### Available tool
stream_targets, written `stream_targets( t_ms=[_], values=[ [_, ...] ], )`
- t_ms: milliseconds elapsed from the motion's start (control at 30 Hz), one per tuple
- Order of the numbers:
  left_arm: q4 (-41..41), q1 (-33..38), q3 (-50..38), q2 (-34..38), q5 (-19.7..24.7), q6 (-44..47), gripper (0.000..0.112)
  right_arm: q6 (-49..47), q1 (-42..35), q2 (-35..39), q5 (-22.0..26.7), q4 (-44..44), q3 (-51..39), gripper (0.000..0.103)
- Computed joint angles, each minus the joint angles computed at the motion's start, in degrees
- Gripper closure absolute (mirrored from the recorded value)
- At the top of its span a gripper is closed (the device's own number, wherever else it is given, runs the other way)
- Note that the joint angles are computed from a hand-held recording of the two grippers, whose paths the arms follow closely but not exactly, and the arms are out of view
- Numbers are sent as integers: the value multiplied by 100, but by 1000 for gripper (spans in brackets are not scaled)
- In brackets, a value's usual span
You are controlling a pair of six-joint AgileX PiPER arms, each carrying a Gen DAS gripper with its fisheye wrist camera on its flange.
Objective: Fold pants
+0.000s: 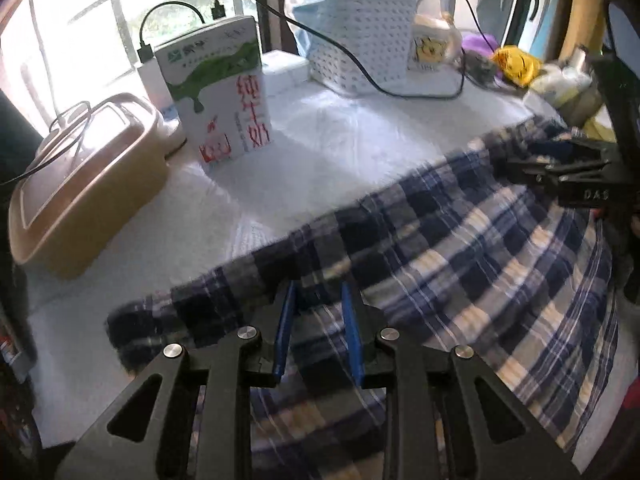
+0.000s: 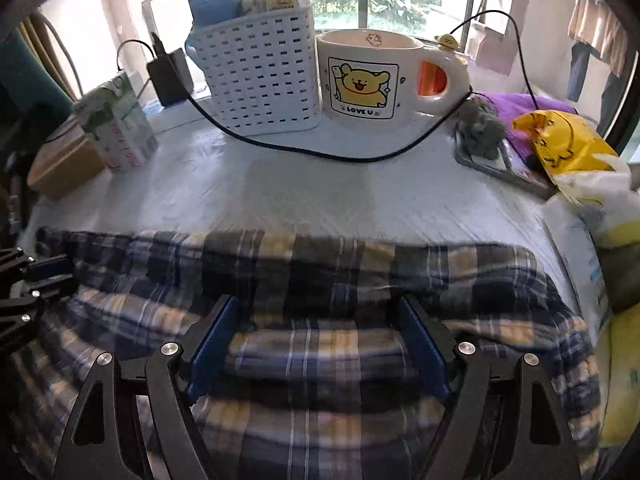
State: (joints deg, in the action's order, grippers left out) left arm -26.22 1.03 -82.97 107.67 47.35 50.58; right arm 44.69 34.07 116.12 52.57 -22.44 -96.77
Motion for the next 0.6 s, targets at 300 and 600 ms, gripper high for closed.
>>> stream_targets(
  t_ms=[300,600],
  values=[
    [76,130,-182,-62,-124,-622,83,69,-143,80,28,42,-311,18],
    [-1477,575,1937,-1987,252,334,73,1174,883,-1087,-6,-932,1099,18]
  ],
)
